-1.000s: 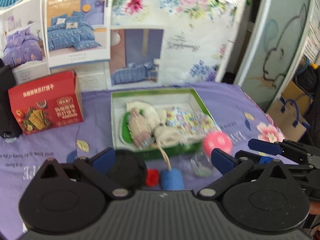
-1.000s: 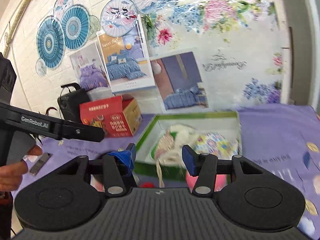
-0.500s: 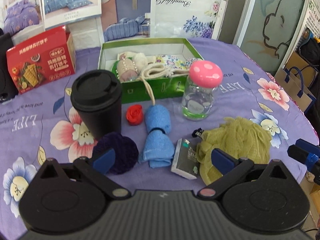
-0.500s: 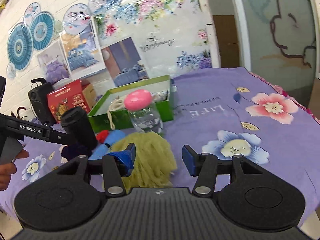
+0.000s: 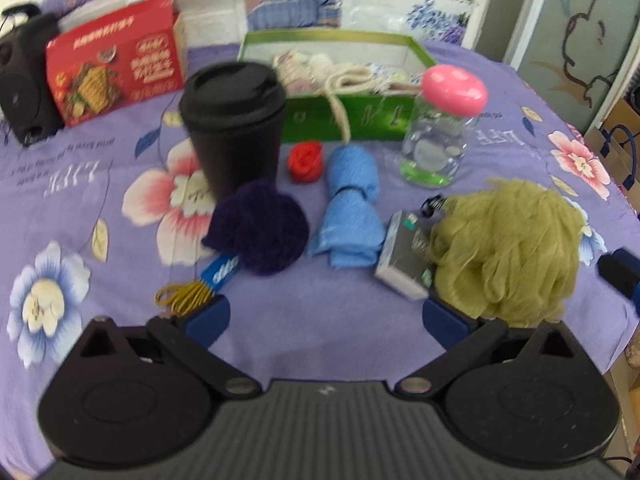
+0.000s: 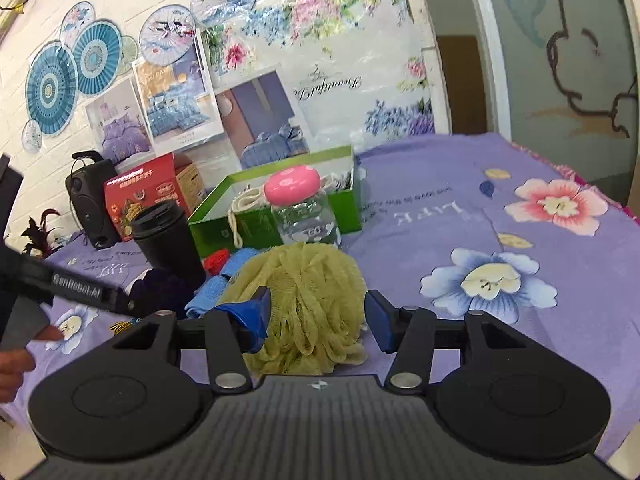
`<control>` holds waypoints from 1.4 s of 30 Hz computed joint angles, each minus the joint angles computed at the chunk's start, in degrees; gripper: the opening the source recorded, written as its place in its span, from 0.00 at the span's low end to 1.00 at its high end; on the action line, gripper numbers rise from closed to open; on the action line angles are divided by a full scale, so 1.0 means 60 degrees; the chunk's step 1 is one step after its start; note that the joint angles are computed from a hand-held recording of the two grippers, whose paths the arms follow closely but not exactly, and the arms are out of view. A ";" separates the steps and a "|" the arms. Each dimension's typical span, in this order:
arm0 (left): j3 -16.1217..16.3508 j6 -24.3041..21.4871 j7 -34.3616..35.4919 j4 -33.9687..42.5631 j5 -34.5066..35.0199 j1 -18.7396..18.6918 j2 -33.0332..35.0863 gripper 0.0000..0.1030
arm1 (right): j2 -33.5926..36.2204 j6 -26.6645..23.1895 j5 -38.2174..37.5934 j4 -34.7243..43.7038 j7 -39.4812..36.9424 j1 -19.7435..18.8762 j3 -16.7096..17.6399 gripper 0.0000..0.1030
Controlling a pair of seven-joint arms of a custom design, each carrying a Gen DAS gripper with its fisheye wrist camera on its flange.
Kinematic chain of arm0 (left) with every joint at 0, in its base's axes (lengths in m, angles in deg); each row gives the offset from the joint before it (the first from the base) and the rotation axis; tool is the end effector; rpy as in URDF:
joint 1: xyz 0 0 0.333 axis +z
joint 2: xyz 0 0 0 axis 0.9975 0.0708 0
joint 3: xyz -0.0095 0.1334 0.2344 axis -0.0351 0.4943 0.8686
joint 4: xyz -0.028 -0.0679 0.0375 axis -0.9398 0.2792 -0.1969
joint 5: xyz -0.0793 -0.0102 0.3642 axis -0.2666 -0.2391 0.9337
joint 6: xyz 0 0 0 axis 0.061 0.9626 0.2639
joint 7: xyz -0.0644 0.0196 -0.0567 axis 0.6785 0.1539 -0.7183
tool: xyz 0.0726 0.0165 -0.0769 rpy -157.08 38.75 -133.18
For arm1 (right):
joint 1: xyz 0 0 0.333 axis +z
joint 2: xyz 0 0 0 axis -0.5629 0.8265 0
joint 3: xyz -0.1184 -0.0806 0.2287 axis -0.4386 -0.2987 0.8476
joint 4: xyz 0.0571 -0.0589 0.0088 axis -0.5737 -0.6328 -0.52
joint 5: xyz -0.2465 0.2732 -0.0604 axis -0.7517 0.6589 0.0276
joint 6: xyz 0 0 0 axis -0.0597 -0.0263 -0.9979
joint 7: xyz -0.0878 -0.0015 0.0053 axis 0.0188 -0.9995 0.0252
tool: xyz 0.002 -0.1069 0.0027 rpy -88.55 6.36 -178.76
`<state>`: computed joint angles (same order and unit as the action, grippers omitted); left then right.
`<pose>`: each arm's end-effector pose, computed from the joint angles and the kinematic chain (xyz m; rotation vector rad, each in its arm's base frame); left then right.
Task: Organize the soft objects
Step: 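Move both grippers to the green mesh bath sponge, then close both grippers on the green mesh sponge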
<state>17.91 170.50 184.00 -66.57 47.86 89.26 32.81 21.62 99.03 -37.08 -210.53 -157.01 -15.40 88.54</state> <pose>0.5886 -0.0182 0.4648 -1.4585 2.3399 -0.8619 0.4384 0.2620 0.4392 -1.1863 1.7148 -0.9608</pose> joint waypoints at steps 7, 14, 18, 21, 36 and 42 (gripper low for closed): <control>0.0075 0.0100 -0.0818 0.0383 0.0450 0.0145 0.0416 0.99 | 0.0976 0.0187 0.0066 0.1137 -0.2112 0.0277 0.0010 0.35; -0.0203 -0.0828 0.0520 0.0666 -0.0670 0.0132 0.0247 0.99 | 0.0951 -0.0017 0.0849 0.0920 -0.2403 0.0392 -0.0296 0.36; -0.0359 -0.1278 0.0767 0.0848 -0.0930 -0.0180 0.0250 0.99 | 0.0509 0.0336 0.1057 0.0331 -0.1897 0.0203 -0.0312 0.36; -0.0460 -0.1384 0.0876 0.0829 -0.0809 -0.0425 0.0207 0.99 | 0.0456 0.0331 0.1090 0.0127 -0.1846 0.0116 -0.0207 0.37; -0.0439 0.0336 0.4053 -0.0830 -0.0912 -0.0858 -0.0462 0.99 | -0.0311 0.2151 0.0274 -0.0480 -0.0464 -0.0906 -0.0676 0.37; -0.0531 0.1287 0.6698 -0.1475 -0.2566 -0.1340 -0.0733 0.99 | 0.0824 0.4649 0.0787 0.0763 -0.1515 -0.1410 -0.1252 0.38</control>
<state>14.73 178.22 224.18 -75.42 32.47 81.22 28.41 26.57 126.93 -32.36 -205.96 -166.10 -23.86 81.03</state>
